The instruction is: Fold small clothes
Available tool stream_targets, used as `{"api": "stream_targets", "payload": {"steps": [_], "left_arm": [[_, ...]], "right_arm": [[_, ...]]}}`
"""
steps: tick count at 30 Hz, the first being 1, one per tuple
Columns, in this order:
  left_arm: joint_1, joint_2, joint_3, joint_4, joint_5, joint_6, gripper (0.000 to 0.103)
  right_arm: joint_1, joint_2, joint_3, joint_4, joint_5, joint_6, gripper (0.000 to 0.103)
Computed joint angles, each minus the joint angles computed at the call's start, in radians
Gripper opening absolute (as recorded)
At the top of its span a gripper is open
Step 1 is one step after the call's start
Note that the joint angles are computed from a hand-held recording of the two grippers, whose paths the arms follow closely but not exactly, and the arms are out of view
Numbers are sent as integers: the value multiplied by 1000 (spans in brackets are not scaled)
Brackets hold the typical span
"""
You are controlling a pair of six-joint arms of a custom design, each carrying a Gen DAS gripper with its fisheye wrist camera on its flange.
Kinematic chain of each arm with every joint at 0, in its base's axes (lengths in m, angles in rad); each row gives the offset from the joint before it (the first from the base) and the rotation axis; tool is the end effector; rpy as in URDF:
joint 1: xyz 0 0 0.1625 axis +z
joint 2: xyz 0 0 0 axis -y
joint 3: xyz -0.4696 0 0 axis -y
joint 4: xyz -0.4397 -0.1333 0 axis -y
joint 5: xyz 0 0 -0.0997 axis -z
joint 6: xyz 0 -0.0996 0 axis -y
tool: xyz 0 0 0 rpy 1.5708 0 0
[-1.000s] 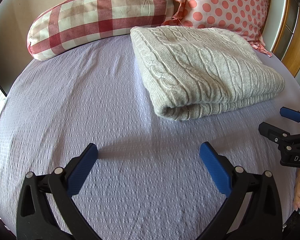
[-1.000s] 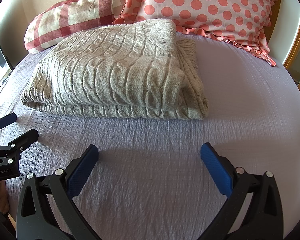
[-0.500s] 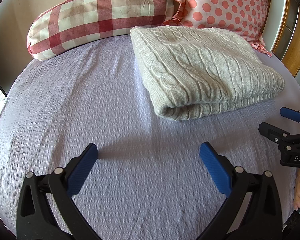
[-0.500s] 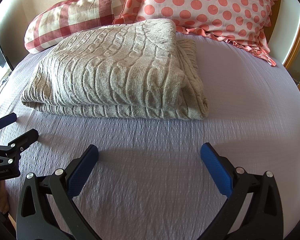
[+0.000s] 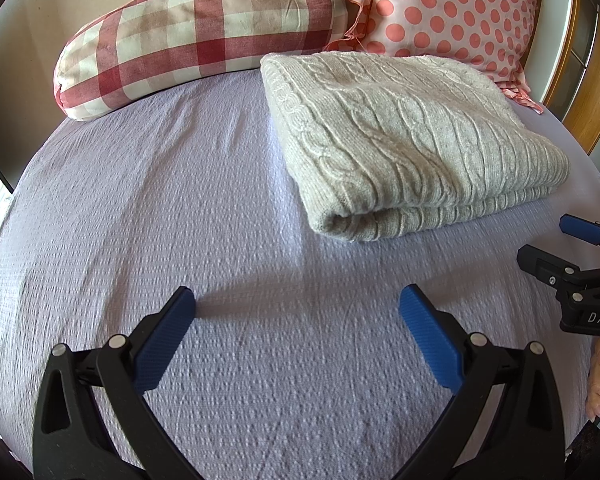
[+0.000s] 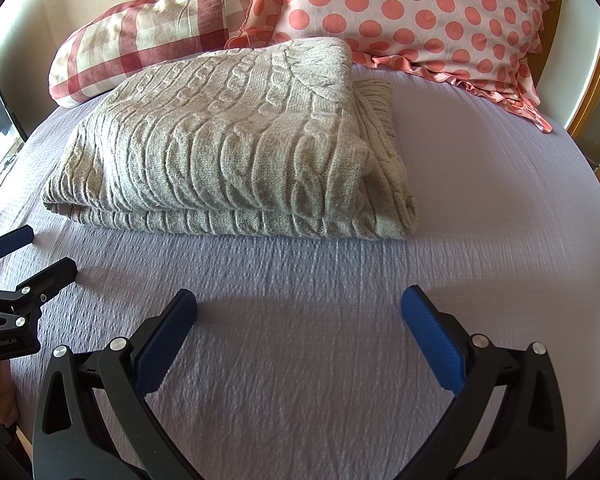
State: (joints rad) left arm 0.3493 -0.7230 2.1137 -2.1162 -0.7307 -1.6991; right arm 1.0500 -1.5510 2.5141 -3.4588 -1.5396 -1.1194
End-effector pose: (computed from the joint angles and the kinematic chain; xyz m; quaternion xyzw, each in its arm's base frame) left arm -0.3493 -0.3480 -0.0781 -0.0344 0.8487 -0.3284 0.4132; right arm -0.0806 -0.4147 0.2907 0.2705 -0.8530 0.3145 0.3167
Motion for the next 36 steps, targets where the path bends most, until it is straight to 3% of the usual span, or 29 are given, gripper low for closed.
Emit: {"api": "stream_targets", "payload": {"steps": [11,36], "left_arm": [[29,-8,-13,-20,-46,45,101],[25,-13,-3,-18,-36,40,101]], "right_arm": [[0,0,0,0,0,0,102],[-1,-3,0,4,2,-2,102]]}}
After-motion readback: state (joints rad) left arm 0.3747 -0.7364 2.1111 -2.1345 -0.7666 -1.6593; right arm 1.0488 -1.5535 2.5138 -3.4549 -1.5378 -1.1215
